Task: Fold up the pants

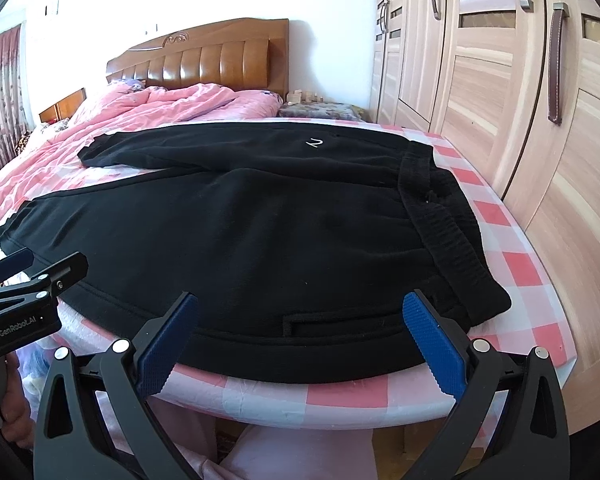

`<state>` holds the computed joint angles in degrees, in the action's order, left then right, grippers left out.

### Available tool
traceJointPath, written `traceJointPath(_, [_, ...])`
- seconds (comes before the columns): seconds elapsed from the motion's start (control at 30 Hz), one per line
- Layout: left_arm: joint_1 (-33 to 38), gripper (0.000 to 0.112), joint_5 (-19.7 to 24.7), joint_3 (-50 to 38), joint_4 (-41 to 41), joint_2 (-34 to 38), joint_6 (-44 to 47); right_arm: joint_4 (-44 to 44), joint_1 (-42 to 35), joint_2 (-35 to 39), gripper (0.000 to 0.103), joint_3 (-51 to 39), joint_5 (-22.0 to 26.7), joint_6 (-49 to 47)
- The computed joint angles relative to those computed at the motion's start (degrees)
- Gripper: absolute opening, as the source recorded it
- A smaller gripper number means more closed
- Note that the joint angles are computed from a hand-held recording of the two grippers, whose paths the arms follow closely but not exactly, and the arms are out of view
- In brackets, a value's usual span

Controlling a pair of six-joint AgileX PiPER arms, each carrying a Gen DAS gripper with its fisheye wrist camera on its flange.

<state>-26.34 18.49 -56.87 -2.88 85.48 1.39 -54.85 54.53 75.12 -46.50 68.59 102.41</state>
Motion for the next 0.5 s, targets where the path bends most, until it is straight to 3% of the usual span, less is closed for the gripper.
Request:
traceJointPath(0.2, [-1.3,0.102,-1.2,-0.1,7.9,-0.4,-7.0,-1.7,-1.9,-0.9,0.099,0.4,-1.5,-1.5])
traceJointPath(0.27, [-0.8,0.102,-1.6,-2.2,5.7,0.9,-4.0,-3.0,-6.3,-2.1,0.099,0.1,-4.0,-6.3])
traceJointPath(0.37, [0.5,0.102,1.3,-10.6,-4.5,6.1,9.1,-1.4,-19.9,-6.0,0.099,-0.4,-18.1,-22.6])
traceJointPath(0.43, [1.0,0.102,5.3,-19.9,-7.0,11.4,15.1,1.4,-31.0,-6.0,0.099,-2.3,-28.8,-34.1])
traceJointPath(0.5, [1.3,0.102,7.2,-31.3,-6.6,18.9,16.8,7.5,-40.1,-2.7,0.099,-6.7,-34.7,-45.5])
